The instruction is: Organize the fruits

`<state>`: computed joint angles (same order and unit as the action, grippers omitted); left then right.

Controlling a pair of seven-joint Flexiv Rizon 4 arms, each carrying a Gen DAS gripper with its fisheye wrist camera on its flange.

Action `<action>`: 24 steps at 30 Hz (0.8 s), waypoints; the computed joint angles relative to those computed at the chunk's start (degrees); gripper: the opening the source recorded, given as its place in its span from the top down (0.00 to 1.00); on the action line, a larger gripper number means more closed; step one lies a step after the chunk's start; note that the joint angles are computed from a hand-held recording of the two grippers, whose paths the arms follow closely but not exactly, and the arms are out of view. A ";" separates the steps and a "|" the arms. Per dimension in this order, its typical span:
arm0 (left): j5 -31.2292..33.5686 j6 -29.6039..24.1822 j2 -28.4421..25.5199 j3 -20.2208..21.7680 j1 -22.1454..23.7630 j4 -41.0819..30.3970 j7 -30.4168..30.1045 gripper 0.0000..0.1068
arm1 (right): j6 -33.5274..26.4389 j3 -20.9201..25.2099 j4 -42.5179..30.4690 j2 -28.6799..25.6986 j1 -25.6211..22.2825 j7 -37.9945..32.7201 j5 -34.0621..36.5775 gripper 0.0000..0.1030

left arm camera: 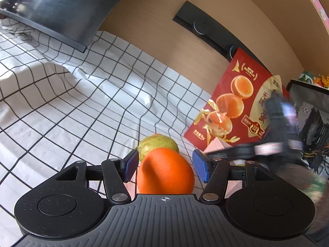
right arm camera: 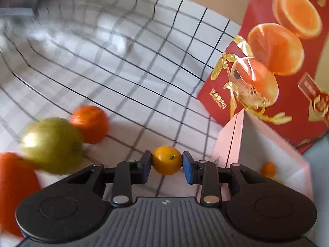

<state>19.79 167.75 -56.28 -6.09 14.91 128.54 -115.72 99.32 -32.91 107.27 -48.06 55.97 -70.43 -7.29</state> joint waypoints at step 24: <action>-14.88 -17.82 8.09 0.79 -8.76 2.17 9.60 0.27 | 42.78 29.38 28.04 4.55 -25.67 -23.84 16.60 0.46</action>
